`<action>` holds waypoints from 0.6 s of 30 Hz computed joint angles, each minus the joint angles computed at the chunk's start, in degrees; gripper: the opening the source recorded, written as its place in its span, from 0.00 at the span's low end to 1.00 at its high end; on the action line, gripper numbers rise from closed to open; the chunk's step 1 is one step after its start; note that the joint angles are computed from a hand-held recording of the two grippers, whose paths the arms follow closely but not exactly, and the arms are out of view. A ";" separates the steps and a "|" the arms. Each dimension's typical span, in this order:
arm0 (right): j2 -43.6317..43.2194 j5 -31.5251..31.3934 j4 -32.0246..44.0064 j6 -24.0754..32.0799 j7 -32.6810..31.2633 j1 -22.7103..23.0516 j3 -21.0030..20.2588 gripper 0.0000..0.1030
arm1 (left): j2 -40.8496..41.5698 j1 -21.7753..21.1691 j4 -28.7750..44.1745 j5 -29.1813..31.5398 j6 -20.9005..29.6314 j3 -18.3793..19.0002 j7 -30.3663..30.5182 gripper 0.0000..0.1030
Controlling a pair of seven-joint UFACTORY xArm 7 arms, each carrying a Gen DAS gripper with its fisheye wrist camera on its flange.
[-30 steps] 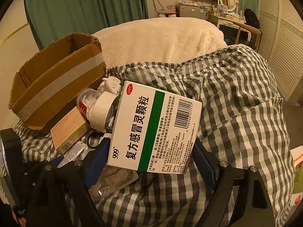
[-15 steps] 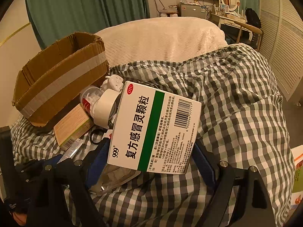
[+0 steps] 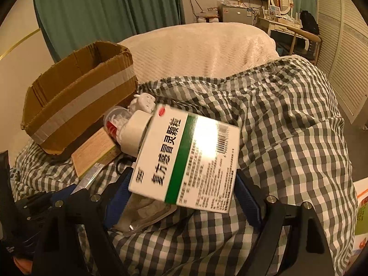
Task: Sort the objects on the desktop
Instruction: 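Lift the tube and medicine box toward the cardboard box with both tools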
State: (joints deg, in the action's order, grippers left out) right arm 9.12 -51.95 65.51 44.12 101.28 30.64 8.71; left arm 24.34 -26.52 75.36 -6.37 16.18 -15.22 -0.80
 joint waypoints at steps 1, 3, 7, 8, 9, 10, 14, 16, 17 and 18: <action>-0.11 -0.20 0.10 -0.06 0.01 0.08 0.04 0.80 | -0.41 0.18 -0.32 -0.24 -0.71 -0.31 0.31 0.27; -0.01 -0.19 0.70 0.06 -0.81 0.22 0.22 0.80 | -0.97 0.38 -0.59 -0.53 -1.35 -0.53 0.68 0.27; 0.16 0.00 1.14 -0.64 -1.18 0.42 0.21 0.79 | -1.75 0.72 -0.67 -1.13 -2.42 -0.78 1.18 0.27; 0.05 -0.20 1.02 -0.88 -0.82 0.51 0.17 0.79 | -1.76 1.08 -0.59 -1.46 -2.70 -1.11 1.63 0.27; -0.10 -0.38 1.06 -0.85 -0.71 0.64 0.22 0.79 | -1.90 1.32 -0.54 -1.82 -3.11 -1.40 1.93 0.27; -0.16 -0.50 1.30 -0.65 -0.83 0.76 0.30 0.79 | -2.25 1.53 -0.64 -2.14 -3.67 -1.55 2.07 0.27; -1.34 -1.84 1.92 -1.61 -0.76 0.86 0.57 0.79 | -3.75 2.49 -1.00 -3.42 -6.28 -2.40 3.26 0.27; -1.78 -2.58 2.70 -2.13 -1.39 0.69 0.72 0.79 | -4.49 2.90 -0.73 -3.64 -8.00 -2.64 3.96 0.27; -1.89 -3.23 3.47 -1.93 -1.73 0.74 0.82 0.79 | -4.78 2.78 -0.58 -3.46 -8.87 -2.36 3.85 0.27; -1.76 -4.08 4.95 -1.48 -2.82 0.81 0.93 0.79 | -5.19 2.27 -0.26 -2.71 -10.07 -1.45 3.36 0.27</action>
State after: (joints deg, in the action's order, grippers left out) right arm 7.36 -56.03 70.47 42.63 98.46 31.45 9.64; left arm 19.15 -24.25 75.10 -9.08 6.11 -16.67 2.57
